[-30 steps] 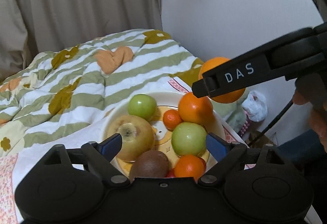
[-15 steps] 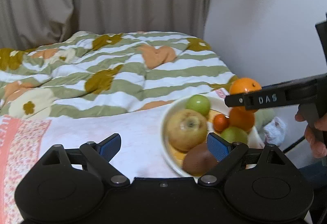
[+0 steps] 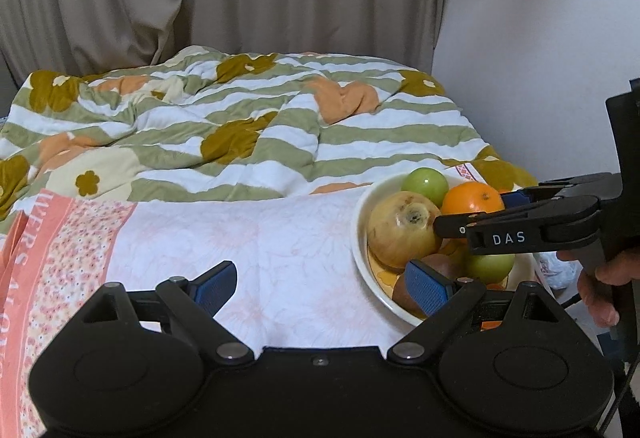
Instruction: Organize fruits
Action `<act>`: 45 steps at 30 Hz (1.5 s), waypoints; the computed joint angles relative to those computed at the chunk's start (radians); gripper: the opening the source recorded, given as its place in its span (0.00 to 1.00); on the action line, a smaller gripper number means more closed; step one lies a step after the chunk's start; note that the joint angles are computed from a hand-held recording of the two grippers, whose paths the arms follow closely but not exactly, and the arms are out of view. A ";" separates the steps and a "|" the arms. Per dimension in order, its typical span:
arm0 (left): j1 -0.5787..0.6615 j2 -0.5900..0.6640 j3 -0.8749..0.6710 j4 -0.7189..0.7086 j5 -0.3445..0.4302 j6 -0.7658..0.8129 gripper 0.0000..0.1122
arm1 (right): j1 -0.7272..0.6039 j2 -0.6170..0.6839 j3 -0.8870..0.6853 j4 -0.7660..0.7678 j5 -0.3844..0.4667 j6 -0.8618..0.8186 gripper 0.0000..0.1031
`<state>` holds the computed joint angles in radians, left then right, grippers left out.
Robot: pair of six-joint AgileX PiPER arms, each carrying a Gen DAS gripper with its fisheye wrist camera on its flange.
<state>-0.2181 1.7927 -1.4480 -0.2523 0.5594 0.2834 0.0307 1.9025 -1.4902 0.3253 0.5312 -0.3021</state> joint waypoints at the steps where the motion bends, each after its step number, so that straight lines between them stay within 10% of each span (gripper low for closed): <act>1: 0.001 -0.004 0.007 0.001 -0.003 -0.004 0.83 | 0.001 -0.010 0.019 0.021 -0.023 -0.025 0.88; 2: 0.000 -0.009 0.015 0.005 -0.008 -0.010 0.83 | 0.007 -0.019 0.035 0.007 -0.049 -0.018 1.00; 26: -0.001 -0.449 0.320 0.285 -0.084 -0.309 0.83 | 0.133 -0.456 0.298 -0.209 -0.068 0.199 1.00; 36: 0.252 -0.641 0.367 -0.044 -0.025 0.097 0.91 | 0.480 -0.597 0.238 -0.772 0.174 0.938 1.00; 45: 0.603 -0.672 0.371 -0.458 0.219 0.601 0.92 | 0.836 -0.619 0.226 -1.105 0.558 1.446 1.00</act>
<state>0.3849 1.1209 -1.0769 -0.7107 0.7789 0.8845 0.8671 1.2832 -1.2637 -0.7797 1.0889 1.1439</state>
